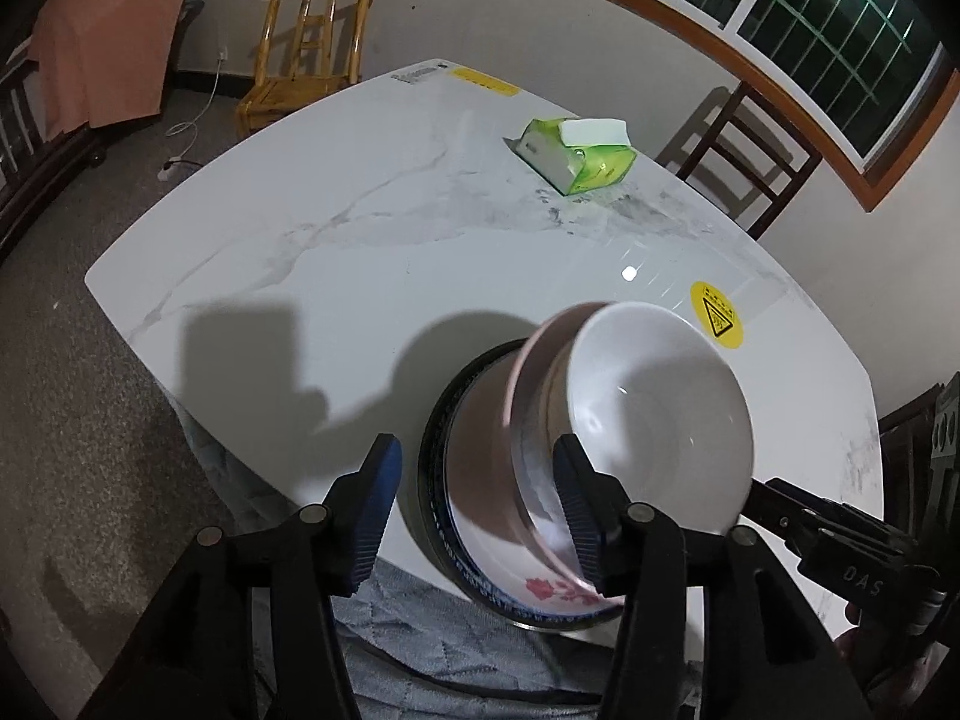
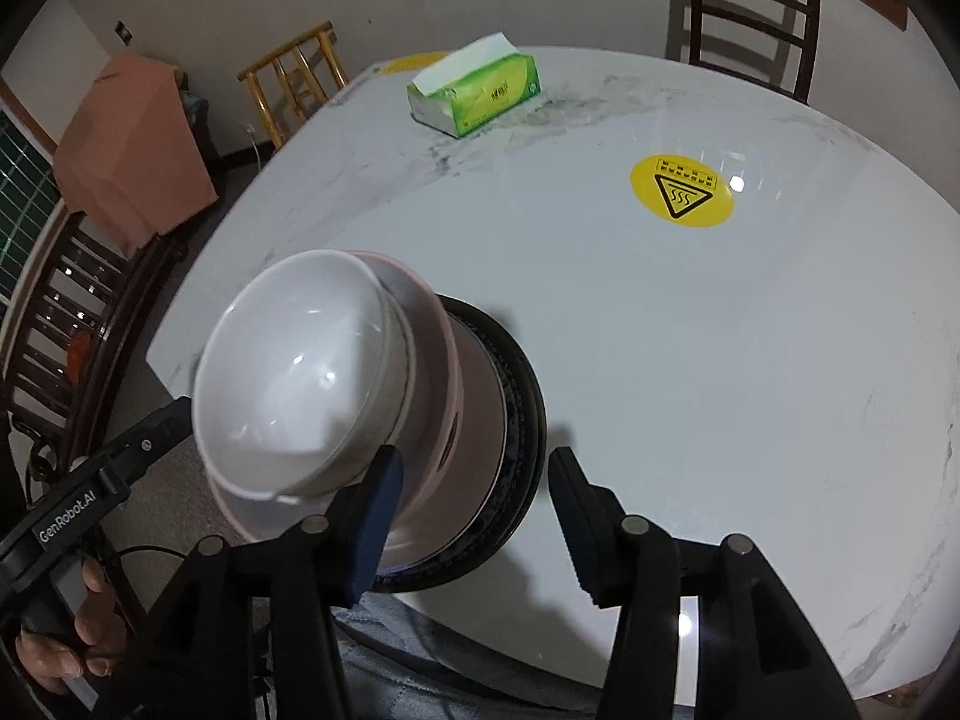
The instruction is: Organize plates and bowls
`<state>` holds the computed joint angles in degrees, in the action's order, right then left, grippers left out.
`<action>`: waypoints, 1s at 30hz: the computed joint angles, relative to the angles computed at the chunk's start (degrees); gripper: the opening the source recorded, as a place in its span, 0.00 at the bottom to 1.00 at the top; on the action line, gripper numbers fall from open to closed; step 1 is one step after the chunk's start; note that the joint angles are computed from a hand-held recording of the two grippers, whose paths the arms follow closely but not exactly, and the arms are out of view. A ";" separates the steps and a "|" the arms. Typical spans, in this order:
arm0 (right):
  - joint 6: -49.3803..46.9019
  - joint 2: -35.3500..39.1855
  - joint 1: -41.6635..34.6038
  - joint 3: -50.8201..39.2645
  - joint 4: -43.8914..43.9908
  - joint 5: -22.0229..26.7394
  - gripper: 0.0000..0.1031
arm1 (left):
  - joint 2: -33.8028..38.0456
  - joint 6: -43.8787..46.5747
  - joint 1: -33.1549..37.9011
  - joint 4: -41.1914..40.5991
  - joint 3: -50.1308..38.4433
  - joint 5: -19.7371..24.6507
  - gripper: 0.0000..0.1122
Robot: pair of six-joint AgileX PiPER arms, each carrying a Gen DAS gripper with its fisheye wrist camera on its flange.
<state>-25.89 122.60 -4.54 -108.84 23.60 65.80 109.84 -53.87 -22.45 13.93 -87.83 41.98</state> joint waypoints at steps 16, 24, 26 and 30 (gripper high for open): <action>-31.18 -23.31 -3.71 42.21 16.99 -25.15 0.53 | -5.87 -28.06 -16.01 29.01 12.01 4.52 0.58; -36.03 -25.17 -4.53 46.76 20.42 -27.79 0.58 | -2.72 -29.98 -20.17 30.71 12.29 5.65 0.62; -36.16 -24.95 -4.83 47.06 20.59 -27.85 0.58 | -2.12 -30.27 -21.18 31.69 11.91 7.09 0.63; -36.09 -24.42 -5.35 47.00 20.87 -27.48 0.60 | -1.67 -30.55 -21.55 31.91 11.38 8.24 0.66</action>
